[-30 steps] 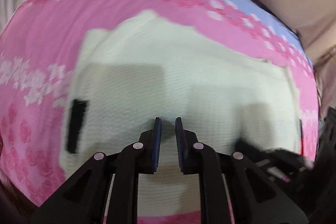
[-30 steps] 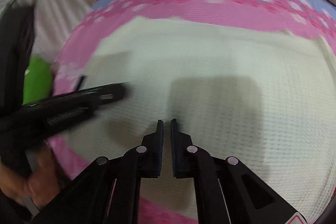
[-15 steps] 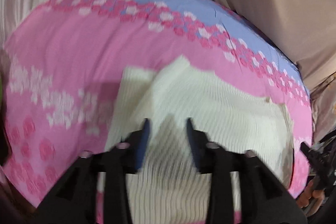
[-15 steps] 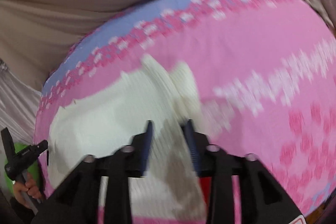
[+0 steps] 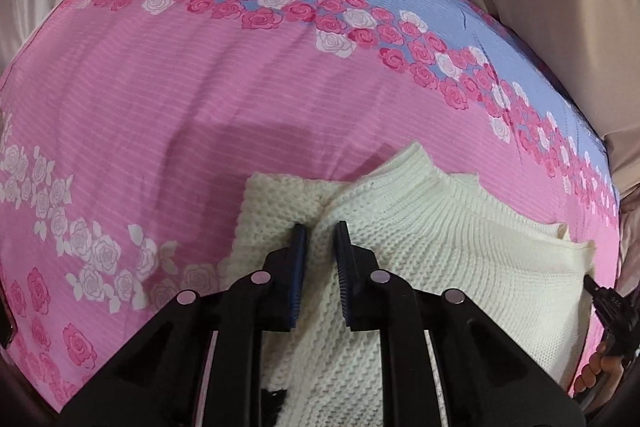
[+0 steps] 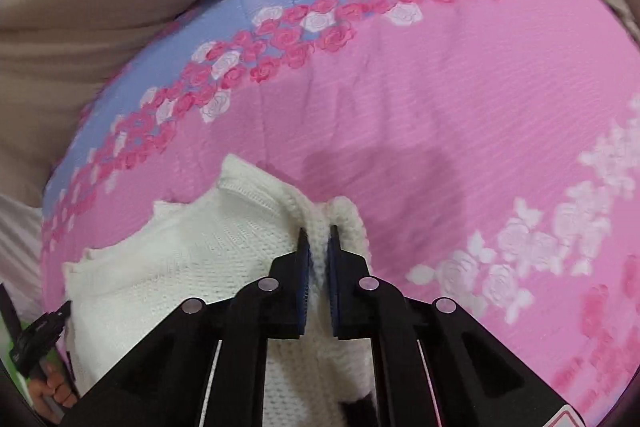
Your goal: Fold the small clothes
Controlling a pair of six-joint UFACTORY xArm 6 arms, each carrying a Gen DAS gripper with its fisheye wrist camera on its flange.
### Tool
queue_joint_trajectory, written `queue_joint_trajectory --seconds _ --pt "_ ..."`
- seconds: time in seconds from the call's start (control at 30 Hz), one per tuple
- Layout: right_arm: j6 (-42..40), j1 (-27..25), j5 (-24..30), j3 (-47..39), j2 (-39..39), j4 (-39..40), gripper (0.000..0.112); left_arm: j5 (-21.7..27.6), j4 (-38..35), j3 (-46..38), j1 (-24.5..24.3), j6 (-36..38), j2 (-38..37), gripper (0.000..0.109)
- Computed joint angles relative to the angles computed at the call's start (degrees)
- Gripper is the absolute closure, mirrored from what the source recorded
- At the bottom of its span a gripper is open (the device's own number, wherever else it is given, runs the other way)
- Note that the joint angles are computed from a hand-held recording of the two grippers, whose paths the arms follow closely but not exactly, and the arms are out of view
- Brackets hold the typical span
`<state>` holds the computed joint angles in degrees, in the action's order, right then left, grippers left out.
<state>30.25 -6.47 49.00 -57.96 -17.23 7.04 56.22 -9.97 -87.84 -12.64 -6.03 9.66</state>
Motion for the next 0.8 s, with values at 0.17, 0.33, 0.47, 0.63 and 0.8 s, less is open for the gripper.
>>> queue_joint_trajectory --seconds 0.17,0.33,0.47,0.63,0.8 --pt "6.84 4.07 2.84 -4.42 -0.4 -8.41 0.101 1.99 -0.1 -1.15 0.11 -1.13 -1.13 0.093" --pt "6.7 14.15 3.2 -3.99 -7.09 -8.54 0.093 1.14 -2.77 7.4 -1.02 2.13 -12.09 0.094" --pt "-4.57 24.93 0.55 -8.55 0.52 5.62 0.094 3.36 -5.22 11.99 -4.88 3.93 -14.41 0.094" --pt "-3.21 27.23 4.05 -9.26 4.09 -1.23 0.104 2.88 -1.45 15.37 -5.08 4.23 -15.64 0.093" --pt "8.88 13.03 7.33 10.29 -16.03 -4.54 0.112 4.03 -3.94 17.52 -0.1 3.93 -16.6 0.097"
